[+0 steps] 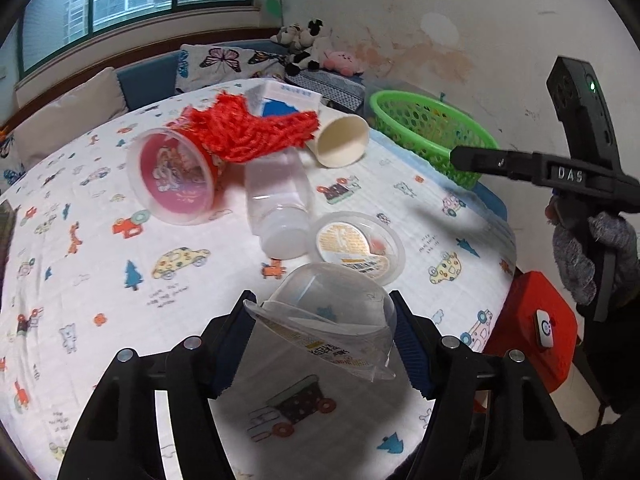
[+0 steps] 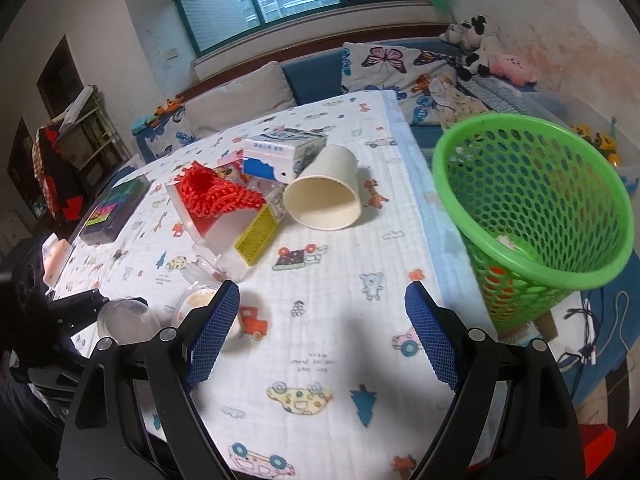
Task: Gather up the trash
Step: 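Reach and grasp the red mesh net with the right gripper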
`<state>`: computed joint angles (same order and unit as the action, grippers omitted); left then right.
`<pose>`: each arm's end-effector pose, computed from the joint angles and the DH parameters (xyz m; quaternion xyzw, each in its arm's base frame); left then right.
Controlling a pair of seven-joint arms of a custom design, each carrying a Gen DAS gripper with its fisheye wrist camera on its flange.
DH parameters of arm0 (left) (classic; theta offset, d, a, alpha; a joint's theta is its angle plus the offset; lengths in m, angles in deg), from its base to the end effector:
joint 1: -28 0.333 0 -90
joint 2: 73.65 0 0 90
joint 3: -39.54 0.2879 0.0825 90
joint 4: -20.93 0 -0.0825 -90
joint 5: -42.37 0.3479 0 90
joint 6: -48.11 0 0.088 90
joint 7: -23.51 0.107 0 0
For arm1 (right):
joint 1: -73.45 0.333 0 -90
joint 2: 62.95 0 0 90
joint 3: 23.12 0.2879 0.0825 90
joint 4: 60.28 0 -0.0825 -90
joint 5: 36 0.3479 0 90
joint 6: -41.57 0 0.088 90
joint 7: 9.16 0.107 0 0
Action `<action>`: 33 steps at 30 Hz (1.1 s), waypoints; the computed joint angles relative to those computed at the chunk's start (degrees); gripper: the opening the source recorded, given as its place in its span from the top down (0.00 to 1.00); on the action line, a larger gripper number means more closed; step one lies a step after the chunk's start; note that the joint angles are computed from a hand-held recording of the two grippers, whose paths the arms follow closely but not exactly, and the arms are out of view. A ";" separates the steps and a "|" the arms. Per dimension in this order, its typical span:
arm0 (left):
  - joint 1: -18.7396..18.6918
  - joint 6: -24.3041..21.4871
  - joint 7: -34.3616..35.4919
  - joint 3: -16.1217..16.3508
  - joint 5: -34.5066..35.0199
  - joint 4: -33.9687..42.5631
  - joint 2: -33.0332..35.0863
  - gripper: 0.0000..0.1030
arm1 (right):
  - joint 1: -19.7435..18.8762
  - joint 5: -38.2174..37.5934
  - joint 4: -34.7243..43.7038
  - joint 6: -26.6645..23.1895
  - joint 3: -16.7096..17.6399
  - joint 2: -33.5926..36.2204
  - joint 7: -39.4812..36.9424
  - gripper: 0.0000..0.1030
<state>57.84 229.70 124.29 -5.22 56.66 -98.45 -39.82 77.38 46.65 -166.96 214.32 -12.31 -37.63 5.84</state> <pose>0.5833 -0.1387 0.2985 -0.4861 0.7944 -0.3407 0.1287 0.6048 0.0737 0.3134 -0.6835 0.6018 -0.1493 0.3852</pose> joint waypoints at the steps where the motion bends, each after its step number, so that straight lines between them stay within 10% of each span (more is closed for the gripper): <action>1: -0.04 0.35 -0.34 0.37 -0.13 -0.23 -0.49 0.38 | 0.12 -0.51 0.18 -0.30 -0.03 0.14 0.43 0.18; 16: 2.95 2.54 -5.39 1.22 2.20 -2.76 -4.56 0.38 | 2.29 -18.37 6.86 -1.91 2.18 5.20 8.62 0.18; 33: 3.57 1.42 -7.30 2.07 1.80 -1.53 -3.39 0.38 | 6.45 -50.46 33.31 -12.74 -0.39 21.79 26.77 0.27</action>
<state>61.40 231.11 116.99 -3.15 58.46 -99.98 -43.21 83.83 -3.81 -133.66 201.58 -12.70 -15.85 32.61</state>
